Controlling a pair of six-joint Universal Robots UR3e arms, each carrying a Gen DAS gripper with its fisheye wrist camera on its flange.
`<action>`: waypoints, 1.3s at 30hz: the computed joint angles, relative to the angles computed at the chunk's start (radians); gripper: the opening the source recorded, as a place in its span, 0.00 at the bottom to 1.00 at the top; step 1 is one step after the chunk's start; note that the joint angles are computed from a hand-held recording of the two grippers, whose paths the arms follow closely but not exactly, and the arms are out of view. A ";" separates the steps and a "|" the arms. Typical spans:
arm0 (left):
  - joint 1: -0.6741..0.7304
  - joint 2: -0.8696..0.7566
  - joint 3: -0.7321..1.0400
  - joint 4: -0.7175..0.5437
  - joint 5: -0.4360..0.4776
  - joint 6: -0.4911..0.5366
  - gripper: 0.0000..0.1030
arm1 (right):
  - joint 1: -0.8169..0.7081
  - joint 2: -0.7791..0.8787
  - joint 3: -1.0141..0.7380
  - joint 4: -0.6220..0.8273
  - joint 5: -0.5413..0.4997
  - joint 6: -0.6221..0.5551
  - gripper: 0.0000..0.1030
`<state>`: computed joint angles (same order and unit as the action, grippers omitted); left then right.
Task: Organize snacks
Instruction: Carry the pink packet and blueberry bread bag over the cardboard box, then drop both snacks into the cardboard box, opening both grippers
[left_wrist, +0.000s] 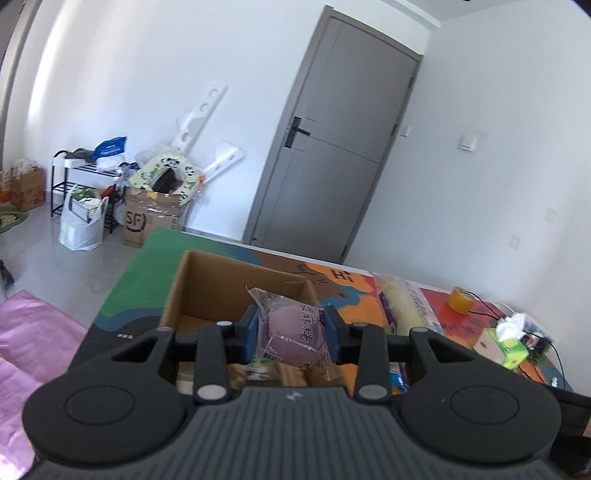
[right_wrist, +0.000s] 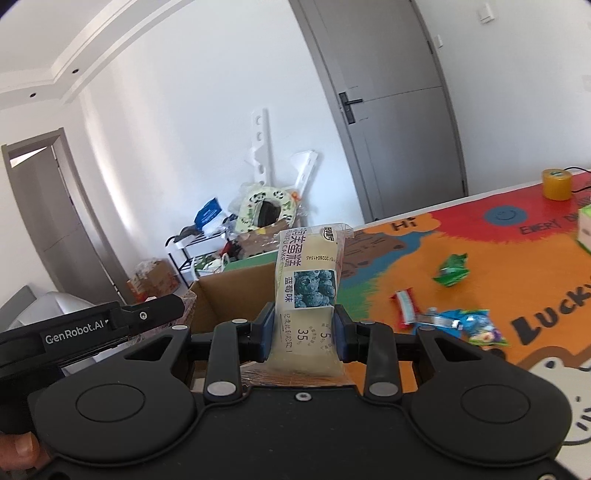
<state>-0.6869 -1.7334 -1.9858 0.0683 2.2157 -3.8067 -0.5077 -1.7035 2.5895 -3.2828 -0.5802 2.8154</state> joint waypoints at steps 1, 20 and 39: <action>0.013 0.008 -0.013 0.002 -0.007 -0.002 0.35 | 0.024 0.026 -0.015 -0.027 -0.013 0.018 0.32; 0.194 0.096 -0.173 0.067 -0.157 0.007 0.40 | 0.316 0.282 -0.225 -0.179 -0.216 0.192 0.32; 0.336 0.268 -0.343 0.061 -0.222 -0.015 0.46 | 0.547 0.394 -0.418 -0.138 -0.321 0.280 0.32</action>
